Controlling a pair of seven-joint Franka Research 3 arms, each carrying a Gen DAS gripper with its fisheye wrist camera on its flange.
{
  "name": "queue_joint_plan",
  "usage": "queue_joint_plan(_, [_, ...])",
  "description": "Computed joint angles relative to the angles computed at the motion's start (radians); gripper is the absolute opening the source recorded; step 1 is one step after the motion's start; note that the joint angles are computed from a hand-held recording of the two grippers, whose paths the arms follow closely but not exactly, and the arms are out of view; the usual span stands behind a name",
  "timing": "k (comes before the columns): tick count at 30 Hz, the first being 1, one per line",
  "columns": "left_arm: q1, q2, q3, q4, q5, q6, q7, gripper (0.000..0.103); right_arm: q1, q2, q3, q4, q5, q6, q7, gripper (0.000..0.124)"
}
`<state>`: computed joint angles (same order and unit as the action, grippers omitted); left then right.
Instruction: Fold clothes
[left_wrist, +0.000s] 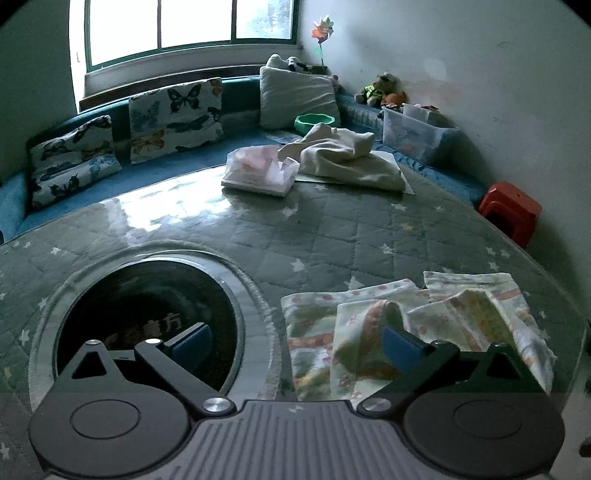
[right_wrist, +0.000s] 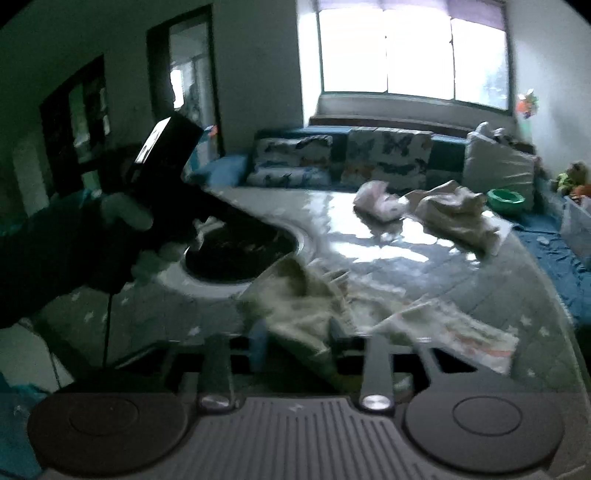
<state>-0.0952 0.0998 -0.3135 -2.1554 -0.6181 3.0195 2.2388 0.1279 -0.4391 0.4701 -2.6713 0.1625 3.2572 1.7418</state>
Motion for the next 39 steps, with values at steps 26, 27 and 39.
queue_joint_plan(26, [0.057, 0.187, -0.089, 0.145, 0.4, -0.076, -0.359, 0.089, -0.653, 0.168, 0.474, 0.091, -0.126, -0.02, 0.394, 0.083])
queue_joint_plan(27, [0.076, 0.189, -0.11, 0.144, 0.377, -0.08, -0.333, 0.082, -0.665, 0.169, 0.484, 0.091, -0.139, -0.025, 0.408, 0.083])
queue_joint_plan(39, [0.173, 0.16, -0.209, 0.098, 0.031, -0.141, 0.009, 0.018, -0.596, 0.094, 0.432, 0.029, -0.221, -0.055, 0.543, 0.078])
